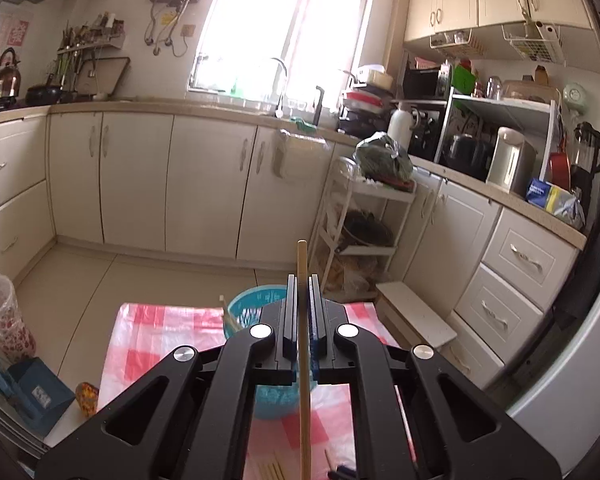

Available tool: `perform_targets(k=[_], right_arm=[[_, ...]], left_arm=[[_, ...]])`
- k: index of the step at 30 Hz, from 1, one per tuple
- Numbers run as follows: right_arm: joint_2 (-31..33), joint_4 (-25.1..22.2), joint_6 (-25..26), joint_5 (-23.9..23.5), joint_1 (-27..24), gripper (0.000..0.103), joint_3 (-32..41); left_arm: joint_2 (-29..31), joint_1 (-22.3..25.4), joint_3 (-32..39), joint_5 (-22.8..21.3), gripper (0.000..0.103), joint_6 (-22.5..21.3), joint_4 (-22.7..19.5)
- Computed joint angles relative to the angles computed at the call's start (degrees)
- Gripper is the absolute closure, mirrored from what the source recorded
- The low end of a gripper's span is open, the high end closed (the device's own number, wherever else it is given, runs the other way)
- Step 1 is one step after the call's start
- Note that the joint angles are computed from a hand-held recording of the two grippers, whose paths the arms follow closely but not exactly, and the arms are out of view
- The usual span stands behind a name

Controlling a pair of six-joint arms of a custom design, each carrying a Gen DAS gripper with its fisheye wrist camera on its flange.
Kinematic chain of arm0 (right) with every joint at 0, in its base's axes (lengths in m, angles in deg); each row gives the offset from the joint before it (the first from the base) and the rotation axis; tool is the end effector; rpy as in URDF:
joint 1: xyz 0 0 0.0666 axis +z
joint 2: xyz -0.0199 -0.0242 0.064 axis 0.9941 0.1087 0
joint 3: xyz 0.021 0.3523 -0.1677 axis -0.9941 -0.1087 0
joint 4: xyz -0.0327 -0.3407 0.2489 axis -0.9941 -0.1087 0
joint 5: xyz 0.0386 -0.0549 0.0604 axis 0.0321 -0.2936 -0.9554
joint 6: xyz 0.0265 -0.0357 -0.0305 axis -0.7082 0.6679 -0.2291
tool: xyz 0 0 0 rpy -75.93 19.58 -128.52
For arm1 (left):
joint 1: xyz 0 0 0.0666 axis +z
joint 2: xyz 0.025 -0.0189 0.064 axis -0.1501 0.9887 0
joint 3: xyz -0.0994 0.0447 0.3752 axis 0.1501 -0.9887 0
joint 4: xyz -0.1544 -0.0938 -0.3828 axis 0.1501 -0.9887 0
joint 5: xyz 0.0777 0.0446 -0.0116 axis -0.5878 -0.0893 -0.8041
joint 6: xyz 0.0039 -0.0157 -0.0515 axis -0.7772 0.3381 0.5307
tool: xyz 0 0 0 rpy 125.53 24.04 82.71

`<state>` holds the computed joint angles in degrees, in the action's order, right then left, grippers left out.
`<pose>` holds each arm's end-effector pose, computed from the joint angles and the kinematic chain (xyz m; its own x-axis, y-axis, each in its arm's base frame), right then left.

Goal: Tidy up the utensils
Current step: 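Lift the stick over the blue basket and open the left tool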

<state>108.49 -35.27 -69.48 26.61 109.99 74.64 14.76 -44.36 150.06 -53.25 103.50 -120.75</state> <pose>0.4068 0.2086 0.4481 -0.7961 -0.1909 -0.5742 -0.4113 0.8667 0.2821 0.4270 -0.2882 0.6318 -0.3531 -0.1909 -0.9159 0.0492 0.9738 -0.2220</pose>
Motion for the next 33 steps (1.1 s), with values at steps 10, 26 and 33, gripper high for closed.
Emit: perform_targets(k=[10,26,33], right_arm=[[0.3,0.5,-0.8,-2.2,-1.0,0.092,0.0],[0.2,0.9,-1.0,-3.7,-1.4,0.088,-0.2],[0.2,1.0,-1.2,-4.4,-1.5,0.088,-0.3]], left_arm=[[11.5,3.1,13.4,-9.5,0.098,-2.7,6.8],[14.8,3.7,9.1,-7.6,0.098,-0.1,1.7],[3.0,1.4,-4.8,-15.7,0.040,1.3,5.4]])
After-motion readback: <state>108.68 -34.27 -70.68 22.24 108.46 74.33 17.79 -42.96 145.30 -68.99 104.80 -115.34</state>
